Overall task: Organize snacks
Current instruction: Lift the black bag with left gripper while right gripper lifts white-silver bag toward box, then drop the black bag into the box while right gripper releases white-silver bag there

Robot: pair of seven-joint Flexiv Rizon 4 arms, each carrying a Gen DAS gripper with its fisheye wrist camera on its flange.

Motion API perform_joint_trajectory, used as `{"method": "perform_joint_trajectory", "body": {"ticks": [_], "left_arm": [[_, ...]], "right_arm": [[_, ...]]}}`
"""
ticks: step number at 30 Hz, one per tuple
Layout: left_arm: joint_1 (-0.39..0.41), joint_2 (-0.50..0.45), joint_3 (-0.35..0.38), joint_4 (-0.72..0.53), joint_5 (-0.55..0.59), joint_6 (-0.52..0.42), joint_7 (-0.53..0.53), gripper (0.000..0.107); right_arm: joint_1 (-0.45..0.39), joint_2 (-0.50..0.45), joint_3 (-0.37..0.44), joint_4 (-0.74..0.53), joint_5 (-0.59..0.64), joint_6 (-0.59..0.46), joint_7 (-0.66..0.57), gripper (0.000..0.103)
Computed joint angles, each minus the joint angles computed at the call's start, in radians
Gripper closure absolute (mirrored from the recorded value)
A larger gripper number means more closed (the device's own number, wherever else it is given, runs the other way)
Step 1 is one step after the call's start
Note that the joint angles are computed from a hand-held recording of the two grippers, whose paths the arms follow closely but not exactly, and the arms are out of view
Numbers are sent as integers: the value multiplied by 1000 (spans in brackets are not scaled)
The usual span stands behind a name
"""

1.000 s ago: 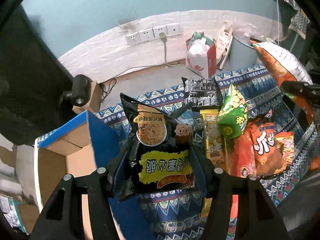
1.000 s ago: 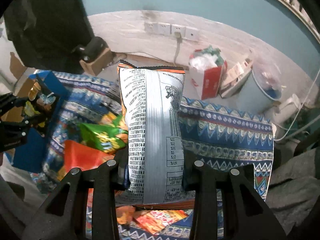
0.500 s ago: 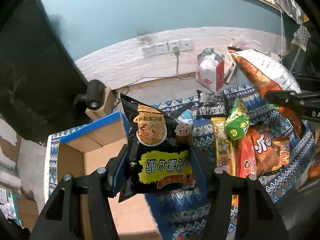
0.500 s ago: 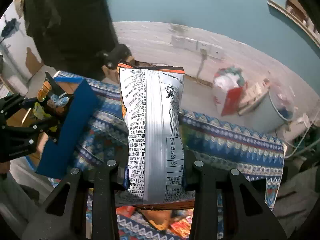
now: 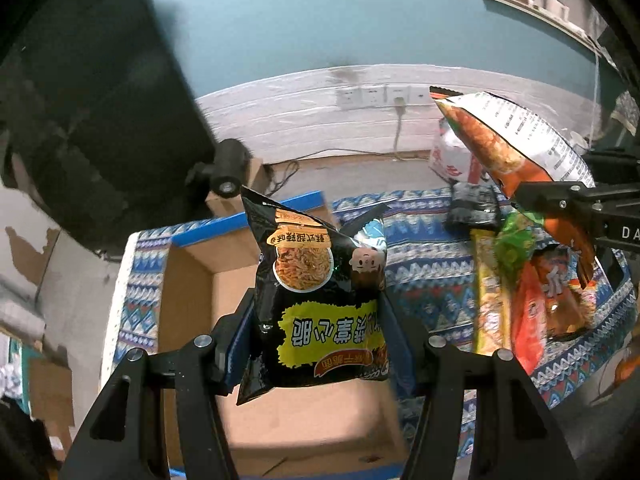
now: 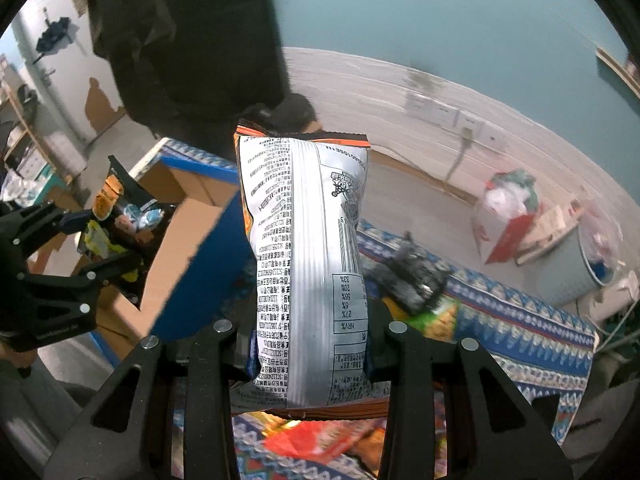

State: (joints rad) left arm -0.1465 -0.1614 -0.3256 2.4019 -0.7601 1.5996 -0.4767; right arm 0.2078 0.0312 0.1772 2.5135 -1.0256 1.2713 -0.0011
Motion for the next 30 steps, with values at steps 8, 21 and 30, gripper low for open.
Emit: {"method": "perform_joint_trajectory", "body": {"ticks": [8, 21, 30], "left_arm": [[42, -8, 56, 5, 8, -11, -12, 46], [77, -69, 198, -49, 284, -102, -230, 46], [73, -102, 289, -102, 471, -169, -395, 44]], "right_arm": [[73, -131, -16, -119, -2, 9, -22, 67], [204, -316, -72, -288, 139, 39, -142, 67], [271, -414, -95, -376, 291, 49, -254, 67]]}}
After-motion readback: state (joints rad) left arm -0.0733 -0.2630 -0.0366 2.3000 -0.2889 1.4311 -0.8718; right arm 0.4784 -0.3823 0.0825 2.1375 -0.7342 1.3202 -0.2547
